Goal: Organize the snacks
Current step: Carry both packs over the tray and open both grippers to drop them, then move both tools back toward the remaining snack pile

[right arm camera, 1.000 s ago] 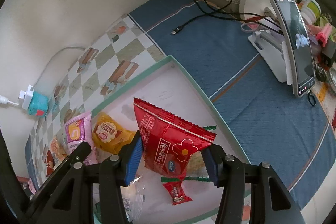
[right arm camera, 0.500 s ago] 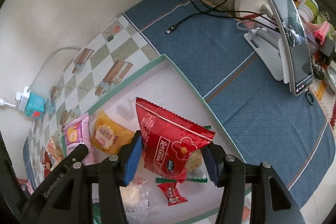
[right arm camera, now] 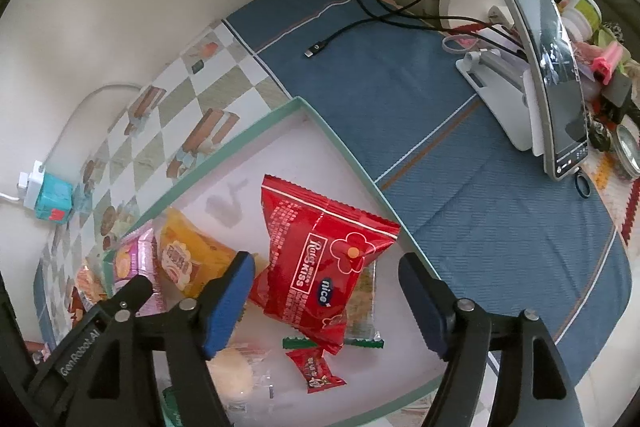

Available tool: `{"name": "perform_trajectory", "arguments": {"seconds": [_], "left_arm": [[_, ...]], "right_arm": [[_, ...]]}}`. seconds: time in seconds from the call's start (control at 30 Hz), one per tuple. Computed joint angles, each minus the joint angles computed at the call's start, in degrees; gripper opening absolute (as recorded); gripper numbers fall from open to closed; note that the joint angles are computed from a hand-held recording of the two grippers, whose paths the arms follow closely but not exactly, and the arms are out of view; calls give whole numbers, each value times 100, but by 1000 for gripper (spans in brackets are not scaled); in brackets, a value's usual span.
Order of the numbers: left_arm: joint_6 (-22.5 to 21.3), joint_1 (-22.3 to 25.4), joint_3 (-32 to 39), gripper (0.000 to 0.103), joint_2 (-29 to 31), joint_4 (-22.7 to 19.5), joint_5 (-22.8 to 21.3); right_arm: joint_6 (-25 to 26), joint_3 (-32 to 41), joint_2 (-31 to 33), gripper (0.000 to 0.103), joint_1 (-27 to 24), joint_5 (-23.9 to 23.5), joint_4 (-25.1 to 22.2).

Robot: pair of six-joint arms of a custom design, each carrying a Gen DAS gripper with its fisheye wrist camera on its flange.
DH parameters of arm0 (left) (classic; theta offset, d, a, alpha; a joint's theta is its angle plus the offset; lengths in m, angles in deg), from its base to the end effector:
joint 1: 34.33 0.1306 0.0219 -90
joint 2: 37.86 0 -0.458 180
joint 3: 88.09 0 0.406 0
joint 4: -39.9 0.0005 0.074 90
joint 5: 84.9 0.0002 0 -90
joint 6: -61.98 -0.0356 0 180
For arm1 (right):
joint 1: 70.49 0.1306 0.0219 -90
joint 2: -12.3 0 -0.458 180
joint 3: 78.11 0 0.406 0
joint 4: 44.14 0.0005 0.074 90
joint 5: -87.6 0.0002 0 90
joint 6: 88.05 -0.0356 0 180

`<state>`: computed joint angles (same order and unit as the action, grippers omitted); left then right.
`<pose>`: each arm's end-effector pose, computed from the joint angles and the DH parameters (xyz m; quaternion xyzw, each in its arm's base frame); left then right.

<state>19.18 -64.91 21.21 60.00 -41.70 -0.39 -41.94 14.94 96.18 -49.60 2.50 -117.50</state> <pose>0.4487 -0.2617 0.5618 -0.1504 0.9724 -0.0713 0.1636 0.3949 0.1469 0.5521 0.2035 0.9524 0.0843 0.2107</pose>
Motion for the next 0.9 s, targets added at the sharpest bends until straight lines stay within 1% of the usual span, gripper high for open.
{"name": "perform_trajectory", "arguments": {"seconds": [0.1, 0.13, 0.17, 0.2, 0.23, 0.43, 0.63, 0.9], "left_arm": [[72, 42, -9, 85, -16, -64, -29], [95, 56, -16, 90, -25, -76, -47], [114, 68, -25, 94, -35, -80, -60], [144, 80, -34, 97, -47, -86, -85], [171, 92, -42, 97, -60, -93, -110], [282, 143, -52, 97, -121, -221, -252], [338, 186, -52, 97, -200, -357, -316], [374, 280, -93, 97, -368, -753, -446]], "right_arm": [[30, 12, 11, 79, 3, 28, -28], [34, 13, 13, 82, 5, 38, -38], [39, 12, 12, 90, 2, 39, -38], [35, 9, 11, 94, 1, 47, -26], [39, -2, 0, 100, -2, 52, -10], [80, 0, -23, 103, 18, 106, -22], [112, 37, -58, 103, 107, 167, -51], [17, 187, -54, 103, 366, 358, -242]]}}
